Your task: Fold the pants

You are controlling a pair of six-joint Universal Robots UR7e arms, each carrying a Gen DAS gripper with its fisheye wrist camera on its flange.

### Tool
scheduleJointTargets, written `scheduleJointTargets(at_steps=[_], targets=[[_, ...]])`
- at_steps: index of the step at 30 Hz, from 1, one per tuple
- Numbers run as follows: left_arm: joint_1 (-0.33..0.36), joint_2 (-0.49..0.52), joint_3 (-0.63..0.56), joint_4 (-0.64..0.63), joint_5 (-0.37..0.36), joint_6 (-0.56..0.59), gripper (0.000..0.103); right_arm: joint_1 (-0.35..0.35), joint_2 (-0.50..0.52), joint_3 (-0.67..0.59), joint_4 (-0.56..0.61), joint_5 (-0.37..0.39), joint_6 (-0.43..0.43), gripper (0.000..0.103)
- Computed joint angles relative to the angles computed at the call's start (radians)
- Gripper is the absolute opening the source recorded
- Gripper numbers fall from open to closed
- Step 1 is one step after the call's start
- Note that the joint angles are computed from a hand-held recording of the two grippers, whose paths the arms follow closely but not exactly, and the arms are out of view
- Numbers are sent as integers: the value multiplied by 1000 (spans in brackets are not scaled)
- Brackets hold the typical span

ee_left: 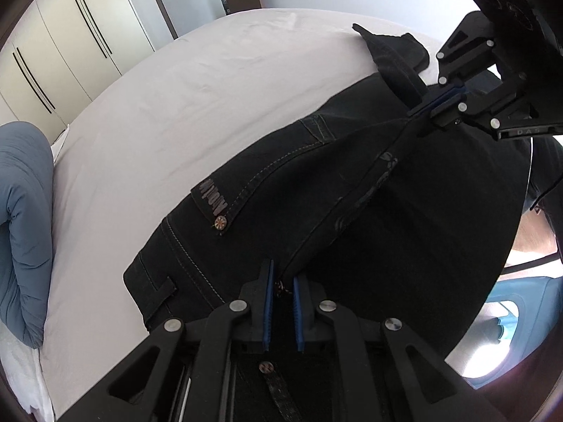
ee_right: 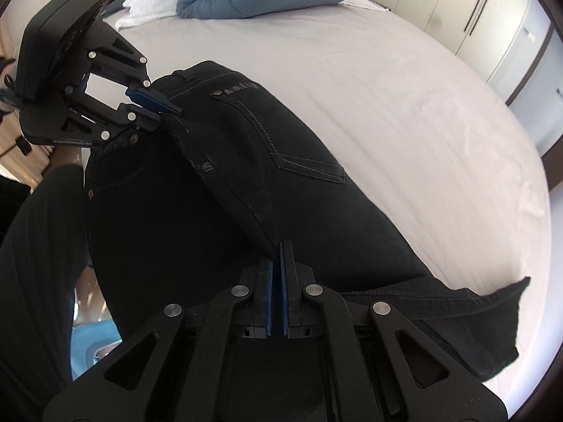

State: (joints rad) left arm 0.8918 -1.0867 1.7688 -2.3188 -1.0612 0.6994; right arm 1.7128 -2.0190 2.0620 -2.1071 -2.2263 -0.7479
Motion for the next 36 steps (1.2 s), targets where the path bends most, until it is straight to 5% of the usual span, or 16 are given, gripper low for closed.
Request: scheduleJointTargets(at_steps=[5,13,36], targets=[[-42,-81,155,-87,46,36,10,132,-70,128,-68,-140,-28,3],[-62,-136,280,-152,89,-39,10,297,-95,236,35,-266,103,3],[-41,-227,367,-195,87,-72,10,355,-154,282,201,-289,159,3]])
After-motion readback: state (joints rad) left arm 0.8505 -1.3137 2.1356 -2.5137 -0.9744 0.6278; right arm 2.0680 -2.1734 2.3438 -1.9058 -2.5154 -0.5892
